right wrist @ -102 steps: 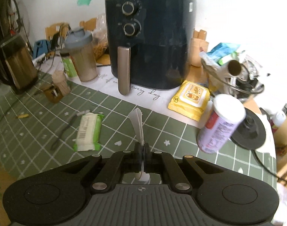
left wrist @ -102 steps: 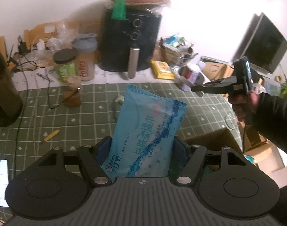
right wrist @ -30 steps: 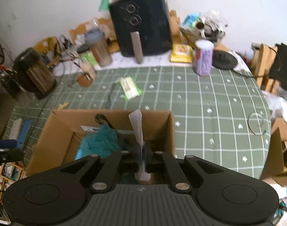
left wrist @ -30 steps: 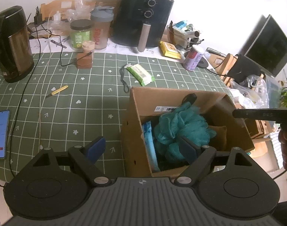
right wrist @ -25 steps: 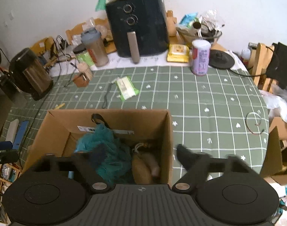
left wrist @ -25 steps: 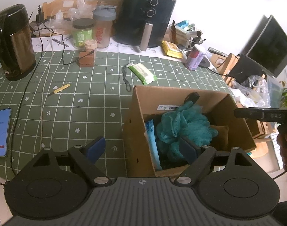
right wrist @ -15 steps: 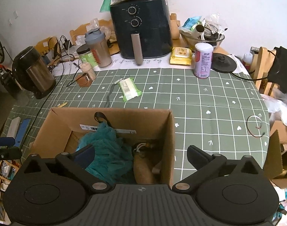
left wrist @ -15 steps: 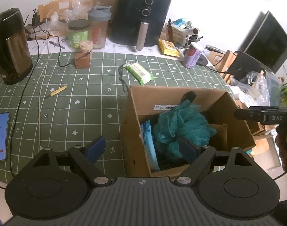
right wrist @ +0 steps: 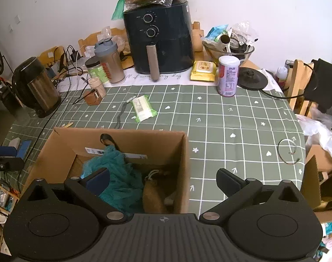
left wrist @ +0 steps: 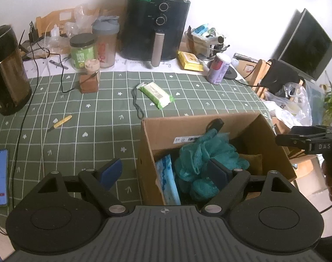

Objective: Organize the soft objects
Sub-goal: 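Grasp the green-and-white wet-wipes pack on the table with the right gripper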

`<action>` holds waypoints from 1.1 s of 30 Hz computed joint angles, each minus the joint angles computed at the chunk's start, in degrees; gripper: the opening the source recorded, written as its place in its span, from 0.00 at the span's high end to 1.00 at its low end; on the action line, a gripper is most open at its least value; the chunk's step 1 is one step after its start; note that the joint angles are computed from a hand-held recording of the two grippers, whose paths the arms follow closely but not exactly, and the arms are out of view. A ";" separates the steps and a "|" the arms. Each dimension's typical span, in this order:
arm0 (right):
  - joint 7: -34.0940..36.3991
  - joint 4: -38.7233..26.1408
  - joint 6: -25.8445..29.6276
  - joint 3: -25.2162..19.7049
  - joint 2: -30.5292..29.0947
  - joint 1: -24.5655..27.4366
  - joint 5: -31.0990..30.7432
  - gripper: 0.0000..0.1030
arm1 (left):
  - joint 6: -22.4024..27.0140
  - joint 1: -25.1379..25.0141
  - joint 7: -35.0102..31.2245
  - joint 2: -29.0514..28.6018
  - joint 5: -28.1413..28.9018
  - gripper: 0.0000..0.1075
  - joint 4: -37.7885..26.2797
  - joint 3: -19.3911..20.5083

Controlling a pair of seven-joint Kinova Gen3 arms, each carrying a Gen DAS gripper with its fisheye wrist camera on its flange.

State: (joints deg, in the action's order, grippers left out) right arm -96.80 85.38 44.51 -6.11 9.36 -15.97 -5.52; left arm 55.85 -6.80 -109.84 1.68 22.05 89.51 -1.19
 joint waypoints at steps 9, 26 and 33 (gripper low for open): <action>3.08 -1.70 -0.10 0.30 1.32 1.43 -0.61 0.00 | -0.55 1.27 3.09 2.51 -4.28 0.20 -3.59 1.11; 19.15 -12.50 4.68 -0.69 9.48 7.77 -7.73 0.00 | -1.26 1.95 7.76 6.42 -6.80 0.21 -7.85 2.23; 23.52 -19.49 7.48 -1.35 15.86 9.07 -9.71 0.00 | -0.51 2.03 9.63 6.84 -7.31 0.20 -8.37 2.41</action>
State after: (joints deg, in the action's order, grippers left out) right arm -73.28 65.89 51.98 -7.46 25.22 -6.90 -15.23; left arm 55.34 -4.78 -100.21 8.52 14.74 81.14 1.23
